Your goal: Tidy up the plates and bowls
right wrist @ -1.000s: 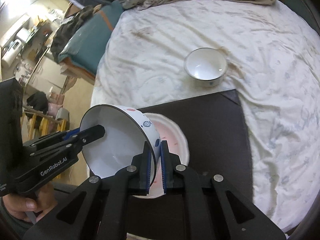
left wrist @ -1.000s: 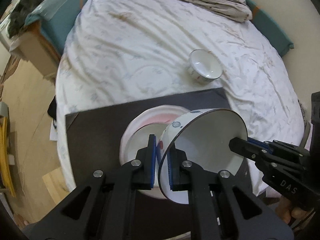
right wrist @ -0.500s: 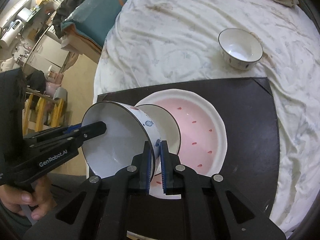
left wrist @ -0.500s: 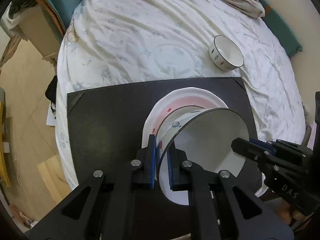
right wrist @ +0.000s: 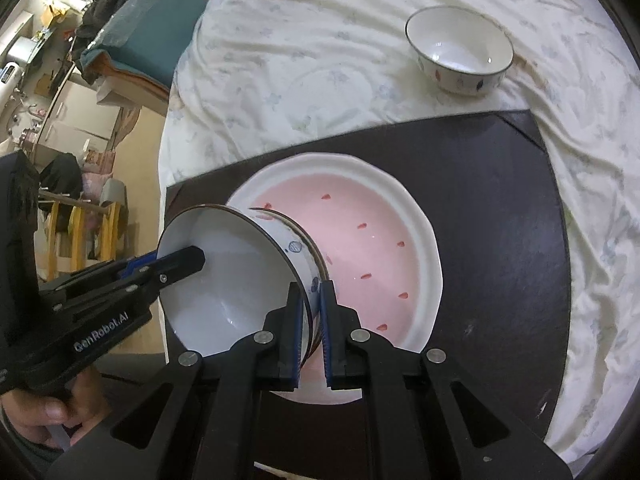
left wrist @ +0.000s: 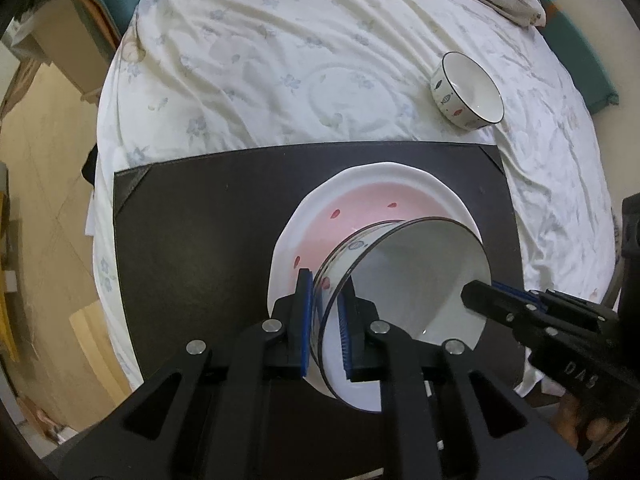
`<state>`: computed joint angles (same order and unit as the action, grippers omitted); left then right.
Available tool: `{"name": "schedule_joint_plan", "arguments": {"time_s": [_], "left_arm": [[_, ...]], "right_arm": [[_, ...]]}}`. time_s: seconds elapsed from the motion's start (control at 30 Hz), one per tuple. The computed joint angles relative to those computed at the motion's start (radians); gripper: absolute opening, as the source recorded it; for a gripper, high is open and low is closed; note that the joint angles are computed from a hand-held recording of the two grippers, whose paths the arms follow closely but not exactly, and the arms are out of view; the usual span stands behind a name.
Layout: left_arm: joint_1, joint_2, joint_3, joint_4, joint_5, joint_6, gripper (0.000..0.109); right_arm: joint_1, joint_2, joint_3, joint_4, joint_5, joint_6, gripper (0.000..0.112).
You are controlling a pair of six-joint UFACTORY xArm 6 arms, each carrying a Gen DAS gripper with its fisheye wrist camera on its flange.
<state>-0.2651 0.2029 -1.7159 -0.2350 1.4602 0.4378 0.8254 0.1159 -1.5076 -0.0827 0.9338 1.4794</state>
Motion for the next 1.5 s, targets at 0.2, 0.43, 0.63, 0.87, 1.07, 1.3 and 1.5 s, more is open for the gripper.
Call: {"name": "schedule_joint_plan", "arguments": {"time_s": [0.2,0.43,0.63,0.87,1.07,1.3,1.5], "left_arm": [[0.025,-0.003,-0.005,-0.027,0.014,-0.006,0.016],[0.026,0.011,-0.013,-0.052,-0.01,-0.021,0.022],[0.039,0.049,-0.052,-0.064,0.037,-0.05,0.023],[0.033,-0.006,0.027,-0.014,0.009,-0.012,0.044],[0.019,-0.013,0.064,-0.003,-0.022,-0.011,0.034],[0.002,-0.001,0.061,-0.011,-0.013,0.001,0.013],[-0.013,0.03,0.024,-0.035,0.008,-0.025,0.012]], "right_arm": [[-0.008,-0.045,0.057,-0.016,-0.065,0.021,0.013],[-0.018,-0.081,0.126,-0.04,-0.157,0.053,0.013],[-0.024,-0.071,0.127,-0.056,-0.173,0.074,0.013],[-0.017,-0.084,0.153,-0.03,-0.186,0.074,0.022],[-0.003,-0.06,0.133,0.015,-0.136,0.04,0.053],[-0.004,-0.052,0.164,0.097,-0.196,-0.006,0.036],[-0.008,-0.101,0.209,0.027,-0.23,0.067,0.03]]}}
